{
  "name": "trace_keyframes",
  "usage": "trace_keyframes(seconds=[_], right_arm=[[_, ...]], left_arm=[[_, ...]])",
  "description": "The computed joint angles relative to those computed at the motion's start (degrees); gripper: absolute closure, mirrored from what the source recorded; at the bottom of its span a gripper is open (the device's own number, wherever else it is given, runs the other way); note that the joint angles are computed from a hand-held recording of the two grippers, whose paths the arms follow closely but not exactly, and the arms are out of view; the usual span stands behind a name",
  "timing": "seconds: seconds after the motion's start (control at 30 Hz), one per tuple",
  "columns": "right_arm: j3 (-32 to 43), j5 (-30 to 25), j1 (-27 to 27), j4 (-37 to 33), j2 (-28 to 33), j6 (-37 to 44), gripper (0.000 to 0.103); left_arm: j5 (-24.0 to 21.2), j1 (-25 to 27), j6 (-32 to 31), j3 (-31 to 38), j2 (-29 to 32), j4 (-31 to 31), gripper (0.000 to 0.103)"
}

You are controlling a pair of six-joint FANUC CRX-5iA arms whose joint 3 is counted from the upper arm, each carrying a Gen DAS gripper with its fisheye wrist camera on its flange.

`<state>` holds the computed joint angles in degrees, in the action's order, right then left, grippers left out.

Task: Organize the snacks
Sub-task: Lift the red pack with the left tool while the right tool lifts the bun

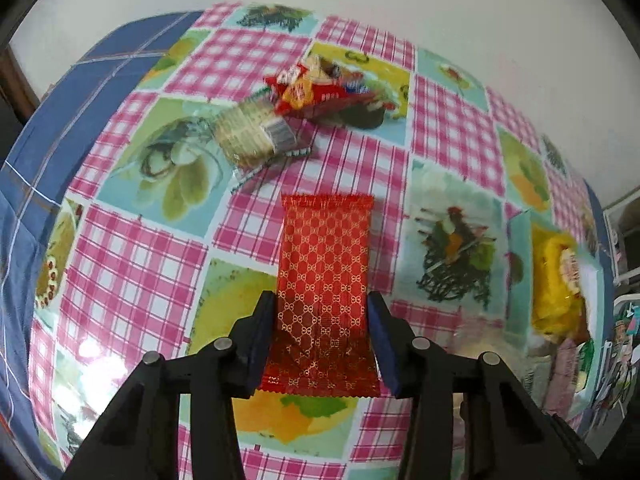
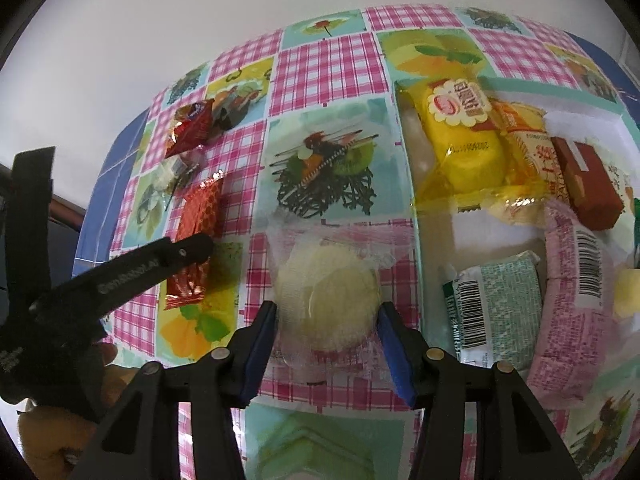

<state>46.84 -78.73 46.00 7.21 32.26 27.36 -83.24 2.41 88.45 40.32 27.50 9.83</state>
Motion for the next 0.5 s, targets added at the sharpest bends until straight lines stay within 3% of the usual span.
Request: trace_keyframes(seconds=[0.5], right_arm=[[0.7, 1.0, -0.2, -0.3, -1.1, 2.3, 0.063]], left_arm=[[1.2, 0.7, -0.4, 1.9, -1.2, 2.0, 0.056]])
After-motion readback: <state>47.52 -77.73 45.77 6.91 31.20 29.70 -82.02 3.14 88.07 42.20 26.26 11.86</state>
